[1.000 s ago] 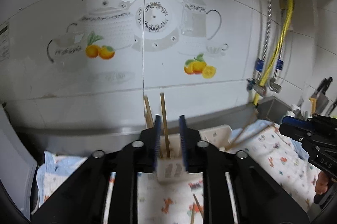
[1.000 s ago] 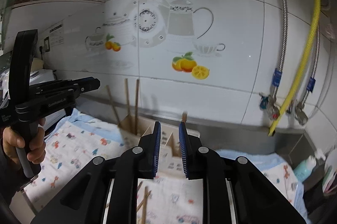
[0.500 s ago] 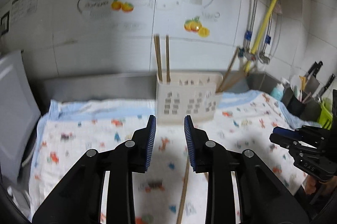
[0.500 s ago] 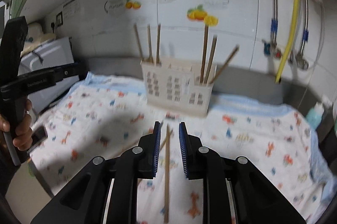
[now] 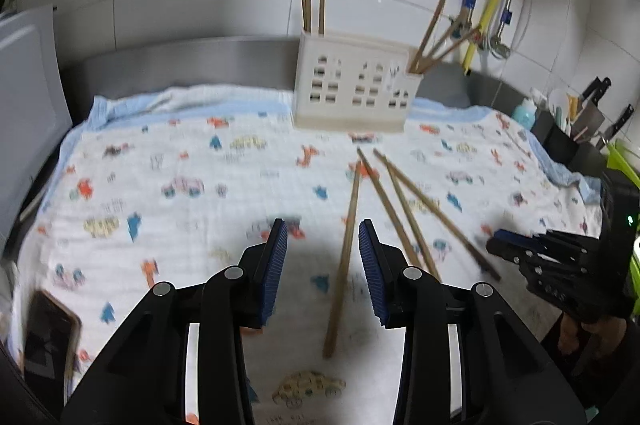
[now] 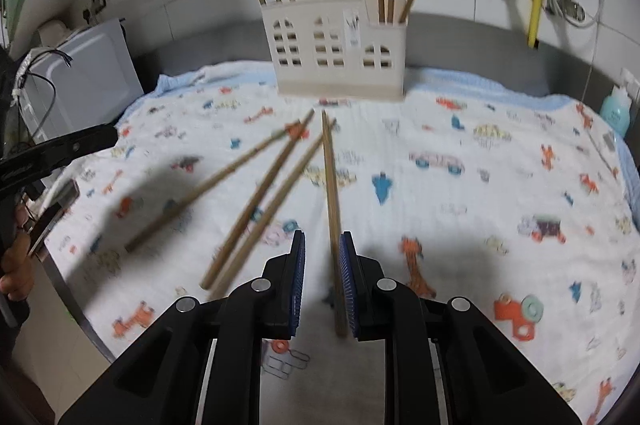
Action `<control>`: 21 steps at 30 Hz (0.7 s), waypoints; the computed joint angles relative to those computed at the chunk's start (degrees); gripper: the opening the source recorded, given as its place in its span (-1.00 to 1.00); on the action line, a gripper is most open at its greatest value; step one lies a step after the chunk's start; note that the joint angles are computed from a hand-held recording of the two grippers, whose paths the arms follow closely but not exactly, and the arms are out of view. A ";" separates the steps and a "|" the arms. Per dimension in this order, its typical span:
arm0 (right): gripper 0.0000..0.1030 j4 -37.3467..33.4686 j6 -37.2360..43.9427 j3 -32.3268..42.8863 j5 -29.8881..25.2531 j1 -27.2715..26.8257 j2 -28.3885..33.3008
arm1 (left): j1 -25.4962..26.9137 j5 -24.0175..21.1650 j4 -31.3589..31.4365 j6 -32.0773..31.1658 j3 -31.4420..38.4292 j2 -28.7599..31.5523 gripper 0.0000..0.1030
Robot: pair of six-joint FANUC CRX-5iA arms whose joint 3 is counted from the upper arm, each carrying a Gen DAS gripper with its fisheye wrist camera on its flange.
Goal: Organize utensils
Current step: 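Move both open tools back down to the remaining chopsticks, then close the right tool on a chopstick while the left tool closes on another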
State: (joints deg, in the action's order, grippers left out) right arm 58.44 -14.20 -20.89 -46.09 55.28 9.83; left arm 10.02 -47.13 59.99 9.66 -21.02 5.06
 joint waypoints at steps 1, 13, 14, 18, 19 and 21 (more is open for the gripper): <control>-0.66 0.01 -0.48 -0.37 0.51 -0.17 -0.04 | 0.12 -0.13 -0.20 -0.16 -0.32 -0.03 -0.26; -0.68 -1.18 -1.13 -1.14 2.62 -1.06 1.05 | 0.84 -1.03 -4.19 0.74 -2.13 0.42 -0.26; -0.69 -1.23 -0.89 -1.03 2.47 -1.05 1.22 | 0.89 -1.04 -4.40 0.44 -2.32 0.37 -0.26; -0.73 -1.02 -0.17 -0.56 1.23 -0.67 1.89 | 0.78 -0.70 -4.00 -1.06 -3.35 0.12 -0.27; -0.74 -1.03 0.01 -0.42 0.78 -0.50 2.05 | 0.70 -0.73 -4.29 -1.11 -3.34 0.21 -0.27; -0.78 -1.32 0.84 0.06 -0.29 -0.22 2.46 | 0.53 -0.96 -4.99 -0.98 -3.07 0.54 -0.27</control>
State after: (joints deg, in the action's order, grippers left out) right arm 57.12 -13.36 -20.83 -46.38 55.06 12.29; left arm 10.54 -48.09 55.00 8.68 -24.09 5.60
